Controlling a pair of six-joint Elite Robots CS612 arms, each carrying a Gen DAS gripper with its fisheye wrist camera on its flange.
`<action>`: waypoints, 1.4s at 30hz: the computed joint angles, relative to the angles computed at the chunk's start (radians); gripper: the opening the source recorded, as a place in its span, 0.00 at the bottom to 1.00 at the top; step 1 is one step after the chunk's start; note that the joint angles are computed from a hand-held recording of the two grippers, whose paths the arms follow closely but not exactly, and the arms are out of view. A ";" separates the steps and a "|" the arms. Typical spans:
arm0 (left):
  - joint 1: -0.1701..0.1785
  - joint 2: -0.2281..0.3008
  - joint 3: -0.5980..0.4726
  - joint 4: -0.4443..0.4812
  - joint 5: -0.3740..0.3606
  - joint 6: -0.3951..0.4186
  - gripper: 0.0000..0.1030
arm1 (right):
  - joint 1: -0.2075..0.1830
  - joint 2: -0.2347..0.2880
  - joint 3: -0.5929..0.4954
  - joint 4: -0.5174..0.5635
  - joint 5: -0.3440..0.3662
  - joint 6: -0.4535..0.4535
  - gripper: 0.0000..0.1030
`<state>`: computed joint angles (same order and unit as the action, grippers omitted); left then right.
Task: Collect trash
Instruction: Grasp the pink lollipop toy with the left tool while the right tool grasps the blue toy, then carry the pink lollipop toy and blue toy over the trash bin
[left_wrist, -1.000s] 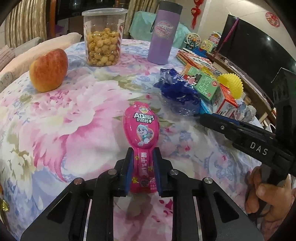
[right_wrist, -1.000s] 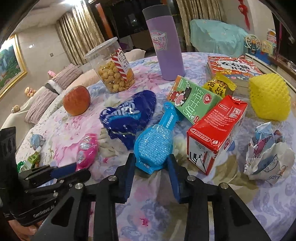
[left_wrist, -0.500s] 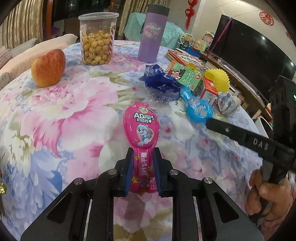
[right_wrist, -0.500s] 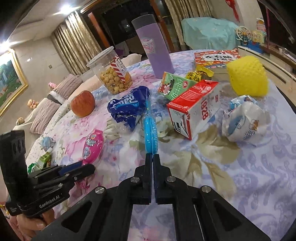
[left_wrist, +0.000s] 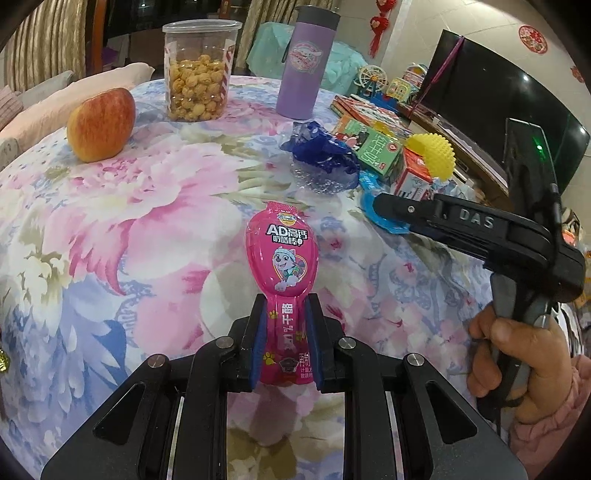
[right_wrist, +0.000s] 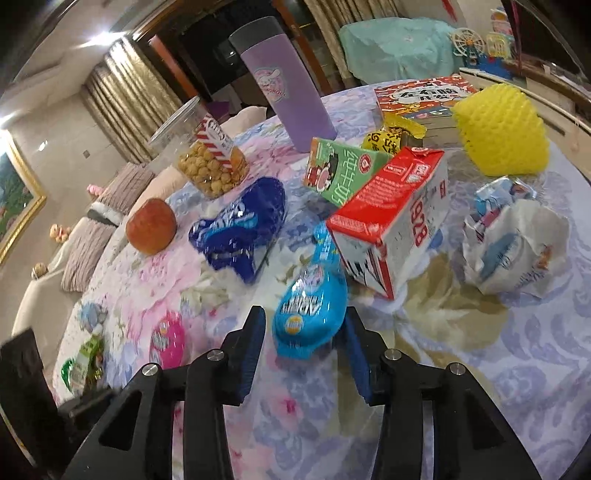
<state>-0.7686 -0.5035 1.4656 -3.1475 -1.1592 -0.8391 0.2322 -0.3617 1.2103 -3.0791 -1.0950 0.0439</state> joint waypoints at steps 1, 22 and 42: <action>-0.001 0.000 -0.001 -0.001 0.001 0.003 0.18 | -0.001 0.003 -0.004 -0.005 0.001 0.013 0.38; -0.054 0.036 -0.112 -0.008 -0.077 0.134 0.18 | -0.090 -0.121 0.317 -0.310 0.055 0.059 0.16; -0.100 0.121 -0.337 0.078 -0.193 0.297 0.18 | -0.206 -0.186 0.510 -0.560 -0.050 0.189 0.16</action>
<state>-0.8687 -0.3823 1.1291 -3.0697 -1.3517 -0.5420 0.0257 -0.5481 1.7207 -3.6389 -1.1446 0.2325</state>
